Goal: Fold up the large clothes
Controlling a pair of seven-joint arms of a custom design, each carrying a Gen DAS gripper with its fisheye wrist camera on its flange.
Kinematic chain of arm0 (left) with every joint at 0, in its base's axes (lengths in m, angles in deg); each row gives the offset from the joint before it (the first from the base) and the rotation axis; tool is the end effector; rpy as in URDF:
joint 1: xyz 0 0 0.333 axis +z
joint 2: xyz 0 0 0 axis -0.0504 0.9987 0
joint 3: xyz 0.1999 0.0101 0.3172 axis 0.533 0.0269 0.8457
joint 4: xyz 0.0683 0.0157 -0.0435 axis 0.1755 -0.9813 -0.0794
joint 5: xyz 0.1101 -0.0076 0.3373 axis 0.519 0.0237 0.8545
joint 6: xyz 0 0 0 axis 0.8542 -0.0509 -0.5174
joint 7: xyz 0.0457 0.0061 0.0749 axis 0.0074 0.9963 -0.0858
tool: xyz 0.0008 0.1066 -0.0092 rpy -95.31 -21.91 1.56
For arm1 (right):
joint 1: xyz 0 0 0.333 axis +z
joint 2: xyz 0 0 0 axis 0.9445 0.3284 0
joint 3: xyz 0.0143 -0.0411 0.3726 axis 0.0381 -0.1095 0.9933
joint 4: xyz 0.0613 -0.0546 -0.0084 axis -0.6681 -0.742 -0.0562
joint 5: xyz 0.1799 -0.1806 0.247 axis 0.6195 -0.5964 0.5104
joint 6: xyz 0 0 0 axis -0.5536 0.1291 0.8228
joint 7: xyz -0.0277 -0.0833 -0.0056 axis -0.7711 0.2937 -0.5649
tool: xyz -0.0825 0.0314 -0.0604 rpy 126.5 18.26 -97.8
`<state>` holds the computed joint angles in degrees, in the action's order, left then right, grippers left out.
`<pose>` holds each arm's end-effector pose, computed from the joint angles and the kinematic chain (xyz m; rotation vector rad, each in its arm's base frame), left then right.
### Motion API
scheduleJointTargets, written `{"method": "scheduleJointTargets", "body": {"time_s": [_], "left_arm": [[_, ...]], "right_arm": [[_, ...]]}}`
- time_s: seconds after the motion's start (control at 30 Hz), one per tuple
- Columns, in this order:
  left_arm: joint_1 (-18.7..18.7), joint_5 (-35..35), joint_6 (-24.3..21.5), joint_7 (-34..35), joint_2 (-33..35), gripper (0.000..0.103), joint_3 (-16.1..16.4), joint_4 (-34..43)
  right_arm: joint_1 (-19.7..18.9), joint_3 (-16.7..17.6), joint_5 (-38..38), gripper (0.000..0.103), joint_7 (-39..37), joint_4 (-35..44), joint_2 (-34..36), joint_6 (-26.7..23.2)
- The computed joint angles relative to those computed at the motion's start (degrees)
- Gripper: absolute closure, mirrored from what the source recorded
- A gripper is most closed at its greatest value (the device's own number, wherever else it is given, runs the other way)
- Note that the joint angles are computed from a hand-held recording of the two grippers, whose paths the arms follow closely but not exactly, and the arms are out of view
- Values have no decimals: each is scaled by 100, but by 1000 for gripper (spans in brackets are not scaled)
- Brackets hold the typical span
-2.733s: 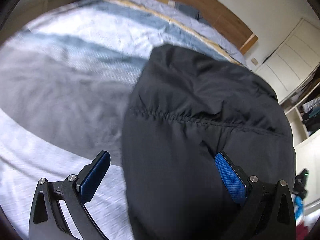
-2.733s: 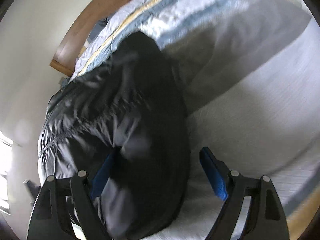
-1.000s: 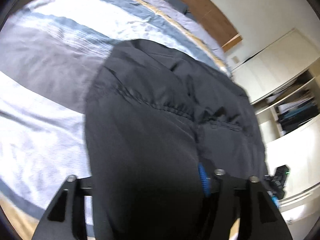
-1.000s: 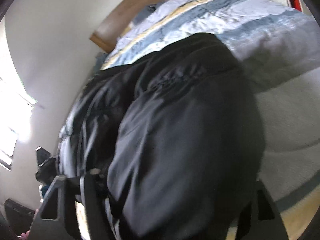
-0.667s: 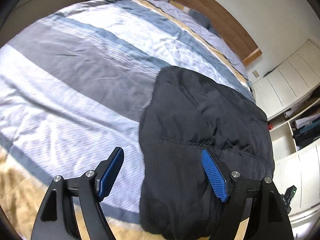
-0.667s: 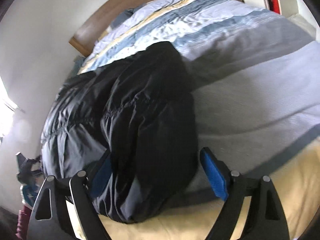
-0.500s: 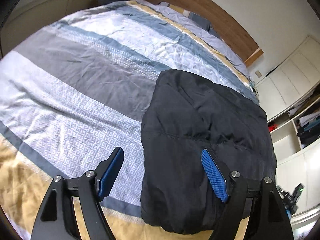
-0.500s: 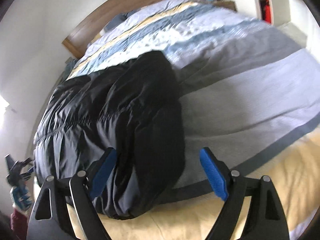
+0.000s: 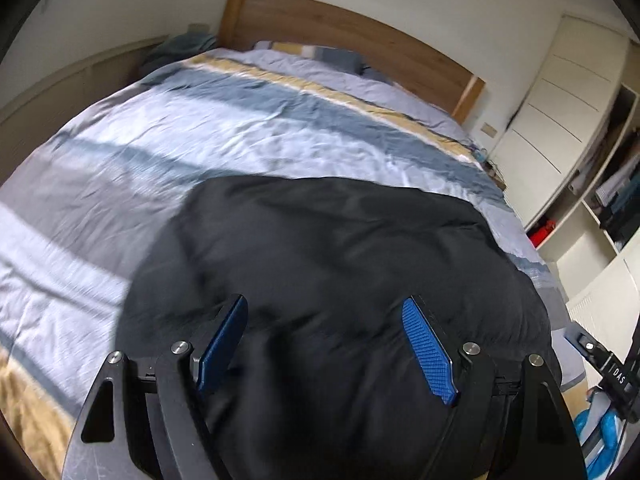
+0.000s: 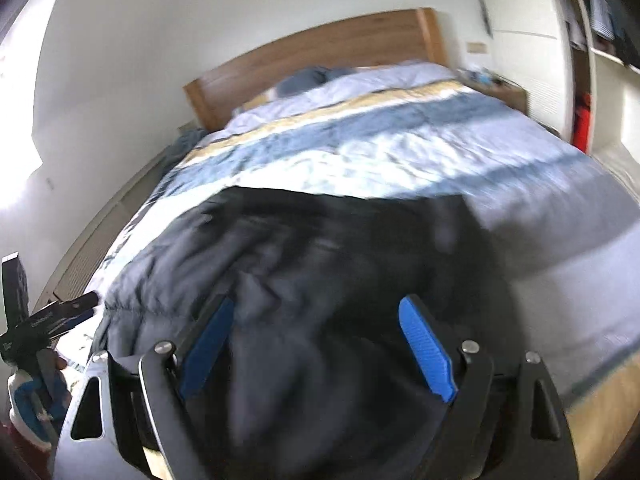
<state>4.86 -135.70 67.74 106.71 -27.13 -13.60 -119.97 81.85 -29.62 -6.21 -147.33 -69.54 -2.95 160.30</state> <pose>0.5663 0.0584 0.5131 -1.8591 1.9180 -1.1023 0.5005 0.1809 0.5065 -1.4390 1.7535 -0.5513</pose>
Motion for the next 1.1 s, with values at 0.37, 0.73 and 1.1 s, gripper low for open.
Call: {"method": "scheduleJointTargets", "body": {"time_s": [0.37, 0.73, 1.1], "left_arm": [[-176, 1545, 553, -1530, 1334, 16, -283, 1032], [484, 1966, 22, -2482, 1360, 16, -91, 1139], [495, -188, 925, -126, -564, 9, -155, -892]], "right_arm": [[368, -250, 1555, 18, -1684, 1052, 1466, -46], [301, -1461, 842, 18, -423, -274, 655, 284], [-197, -462, 31, 18, 502, -1693, -1338, -825]]}}
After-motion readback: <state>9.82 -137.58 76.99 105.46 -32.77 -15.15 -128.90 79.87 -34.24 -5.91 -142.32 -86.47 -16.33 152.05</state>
